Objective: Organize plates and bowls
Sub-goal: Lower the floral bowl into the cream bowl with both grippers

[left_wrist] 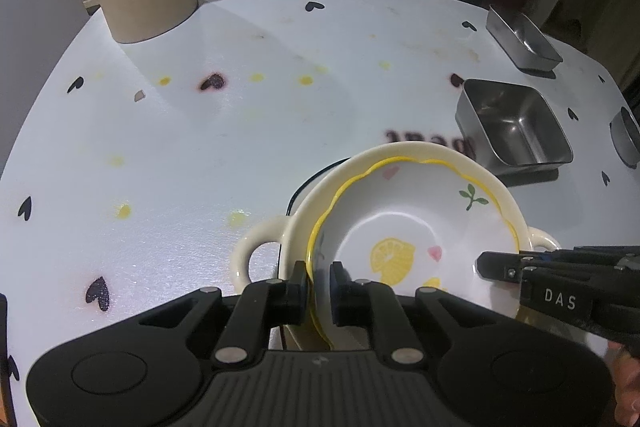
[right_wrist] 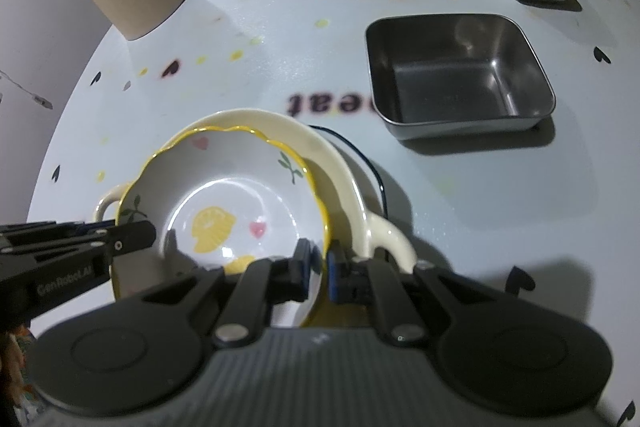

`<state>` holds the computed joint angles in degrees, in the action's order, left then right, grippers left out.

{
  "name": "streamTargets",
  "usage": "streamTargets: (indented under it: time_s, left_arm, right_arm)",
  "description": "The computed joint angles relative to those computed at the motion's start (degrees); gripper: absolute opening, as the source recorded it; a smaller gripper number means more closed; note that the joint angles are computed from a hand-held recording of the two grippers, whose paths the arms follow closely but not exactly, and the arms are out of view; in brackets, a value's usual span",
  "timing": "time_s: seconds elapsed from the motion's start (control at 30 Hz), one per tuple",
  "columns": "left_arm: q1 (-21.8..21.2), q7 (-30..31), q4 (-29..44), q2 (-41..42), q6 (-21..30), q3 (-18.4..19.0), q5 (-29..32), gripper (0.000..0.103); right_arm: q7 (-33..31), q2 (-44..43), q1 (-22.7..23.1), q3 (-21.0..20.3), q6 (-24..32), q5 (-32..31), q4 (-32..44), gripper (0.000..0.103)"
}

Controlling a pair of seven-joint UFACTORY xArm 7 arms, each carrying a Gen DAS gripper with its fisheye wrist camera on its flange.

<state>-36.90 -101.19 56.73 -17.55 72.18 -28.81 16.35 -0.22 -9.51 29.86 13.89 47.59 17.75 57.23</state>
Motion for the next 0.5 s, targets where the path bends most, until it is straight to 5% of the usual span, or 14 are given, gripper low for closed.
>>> streamTargets:
  time_s: [0.5]
  left_arm:
    - [-0.41,0.33,1.85,1.0,1.99,-0.06,0.94,0.013]
  right_arm:
    - [1.13,-0.84,0.0,-0.14,0.38,0.02,-0.04,0.01]
